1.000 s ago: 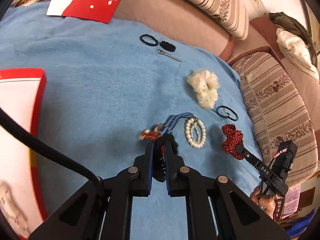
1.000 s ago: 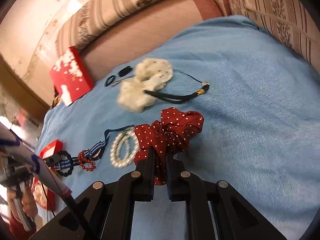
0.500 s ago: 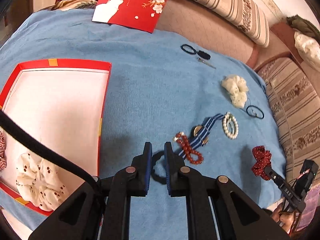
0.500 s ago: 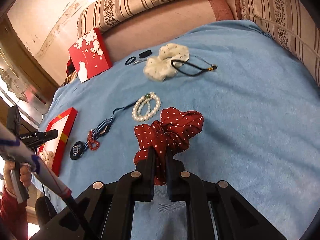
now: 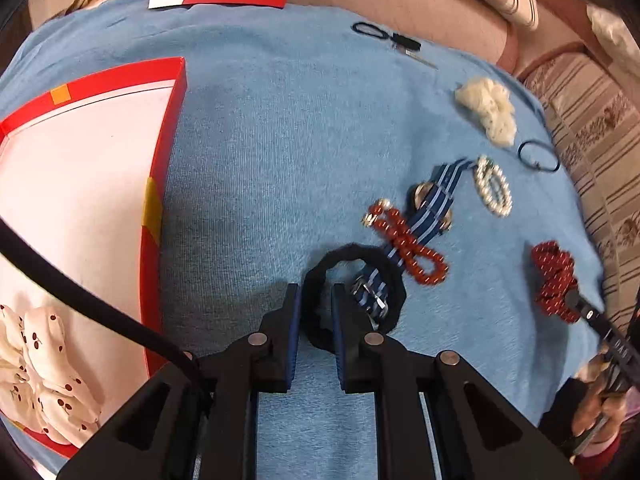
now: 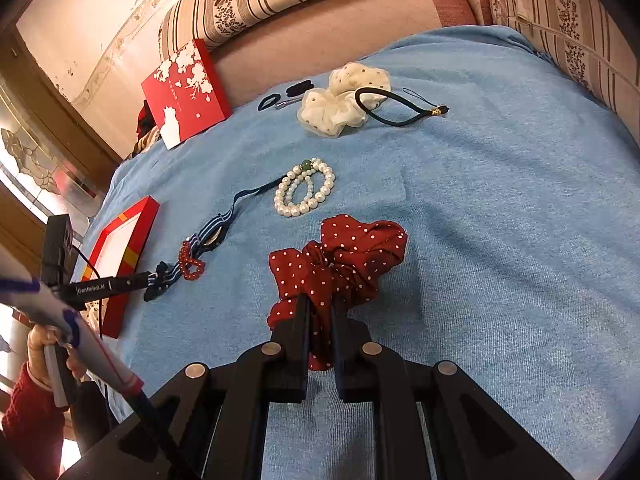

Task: Organize jewelry
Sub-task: 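Grasp the red polka-dot scrunchie with right tool while left grasps black hair tie, then carry both items over the tray and open both tools to release them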

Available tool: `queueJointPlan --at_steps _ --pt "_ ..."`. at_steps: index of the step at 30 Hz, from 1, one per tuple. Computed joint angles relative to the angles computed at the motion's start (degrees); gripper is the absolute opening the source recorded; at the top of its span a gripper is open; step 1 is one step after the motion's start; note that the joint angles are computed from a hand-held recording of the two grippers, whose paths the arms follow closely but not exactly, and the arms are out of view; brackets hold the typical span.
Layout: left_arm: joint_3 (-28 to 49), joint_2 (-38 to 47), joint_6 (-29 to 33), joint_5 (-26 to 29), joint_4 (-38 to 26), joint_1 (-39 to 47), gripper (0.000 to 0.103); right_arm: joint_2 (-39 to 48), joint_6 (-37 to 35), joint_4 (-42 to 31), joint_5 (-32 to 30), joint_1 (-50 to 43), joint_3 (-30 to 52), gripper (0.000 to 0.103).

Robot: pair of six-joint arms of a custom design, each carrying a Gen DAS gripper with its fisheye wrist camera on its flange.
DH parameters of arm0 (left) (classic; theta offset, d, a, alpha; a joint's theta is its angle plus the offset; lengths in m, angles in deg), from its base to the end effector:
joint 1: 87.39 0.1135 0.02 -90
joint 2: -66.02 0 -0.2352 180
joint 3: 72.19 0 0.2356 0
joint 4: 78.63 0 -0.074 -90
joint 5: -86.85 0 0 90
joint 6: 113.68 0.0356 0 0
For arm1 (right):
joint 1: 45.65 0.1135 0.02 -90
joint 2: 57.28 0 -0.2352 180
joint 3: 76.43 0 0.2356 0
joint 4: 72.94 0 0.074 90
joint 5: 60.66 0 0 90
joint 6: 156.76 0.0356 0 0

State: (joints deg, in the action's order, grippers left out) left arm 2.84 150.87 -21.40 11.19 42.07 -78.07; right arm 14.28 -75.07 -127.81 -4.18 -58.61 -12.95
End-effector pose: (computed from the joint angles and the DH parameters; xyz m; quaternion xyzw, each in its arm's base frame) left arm 0.2676 0.0350 0.2062 -0.0373 0.9753 -0.1040 0.1913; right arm 0.2247 -0.0315 0.2112 -0.0296 0.9329 0.2342 0.2718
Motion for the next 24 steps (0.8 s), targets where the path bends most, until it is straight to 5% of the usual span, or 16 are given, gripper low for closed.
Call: queueJointPlan --at_steps 8,10,11,12,14,18,19,21,24 --pt "-3.0 -2.3 -0.2 -2.7 3.3 -2.4 0.028 1.8 2.9 3.4 2.0 2.1 -1.5 0.013" --pt "-3.7 -2.9 -0.4 -3.9 4.0 -3.4 0.027 2.0 3.2 4.1 2.6 2.2 -1.8 0.013" --pt "-3.9 -3.2 -0.6 -3.9 4.2 -3.8 0.010 2.1 3.5 4.4 3.0 2.3 -1.9 0.013" --pt "-3.7 -3.0 -0.7 -3.1 3.9 -3.6 0.006 2.5 3.7 4.7 3.3 2.3 -1.9 0.015" --pt "-3.4 -3.3 -1.6 -0.4 3.0 -2.6 0.006 3.4 4.7 5.4 3.2 1.8 -2.0 0.031" --pt "-3.5 -7.4 -3.0 2.8 0.7 -1.3 0.006 5.3 6.8 7.0 0.8 0.3 -1.9 0.035" --pt "-3.3 -8.9 -2.9 3.5 -0.4 -0.8 0.006 6.0 7.2 7.3 0.3 0.4 -1.6 0.035" --pt "-2.4 -11.9 -2.7 5.1 -2.6 0.5 0.006 6.8 7.4 7.4 -0.5 0.7 -1.1 0.015" --pt "-0.3 -16.3 -1.0 8.0 -7.0 3.8 0.006 3.3 7.5 6.1 -0.8 1.7 -1.0 0.011"
